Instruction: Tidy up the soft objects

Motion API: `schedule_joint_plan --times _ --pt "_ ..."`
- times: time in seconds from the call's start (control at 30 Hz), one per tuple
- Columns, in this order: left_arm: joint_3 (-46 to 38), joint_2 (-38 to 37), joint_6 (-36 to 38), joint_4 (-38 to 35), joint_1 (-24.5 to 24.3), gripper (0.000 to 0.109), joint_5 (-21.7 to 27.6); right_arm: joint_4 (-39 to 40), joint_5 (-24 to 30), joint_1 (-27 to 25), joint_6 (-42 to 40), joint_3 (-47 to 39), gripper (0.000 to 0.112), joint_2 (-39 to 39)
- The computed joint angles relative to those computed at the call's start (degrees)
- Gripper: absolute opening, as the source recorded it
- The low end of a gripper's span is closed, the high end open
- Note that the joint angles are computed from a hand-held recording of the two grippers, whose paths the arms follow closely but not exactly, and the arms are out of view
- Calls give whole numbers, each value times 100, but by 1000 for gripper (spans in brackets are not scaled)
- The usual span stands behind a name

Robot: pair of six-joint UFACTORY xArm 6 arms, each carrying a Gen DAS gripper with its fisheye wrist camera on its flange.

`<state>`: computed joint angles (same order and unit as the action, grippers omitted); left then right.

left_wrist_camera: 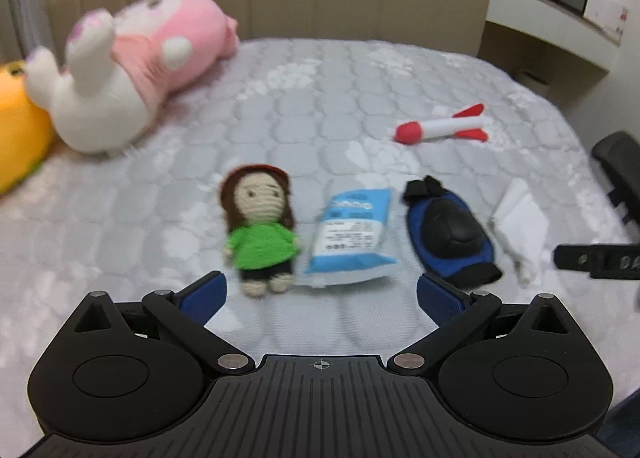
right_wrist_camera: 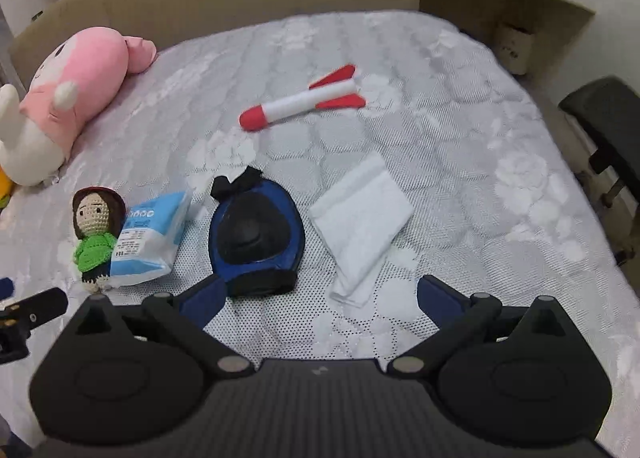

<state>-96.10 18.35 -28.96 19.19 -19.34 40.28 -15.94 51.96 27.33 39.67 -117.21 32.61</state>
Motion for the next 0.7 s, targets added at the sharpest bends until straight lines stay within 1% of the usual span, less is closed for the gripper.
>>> schedule_joint_plan --times 0.03,0.1,0.17,0.2,0.27,0.43,0.7 --pt "33 -43 -72 116 -16 103 -3 -106 44 52 10 -13 103 -20" --pt "161 -162 -84 87 -18 103 -88 -63 -53 124 -189 96 103 -109" --pt "205 -205 93 -189 -12 103 -82 3 -194 184 -419 204 103 -188" --pt "190 -200 179 -289 -15 103 -38 -64 -167 226 -462 175 103 -185" --pt "131 -172 260 -305 -48 103 104 -178 -11 291 -535 6 103 -113" --pt "-53 -77 124 15 -121 103 402 -268 394 420 -640 -459 103 126" --pt "88 -149 -10 -318 -44 103 348 -235 644 433 -620 -702 103 270"
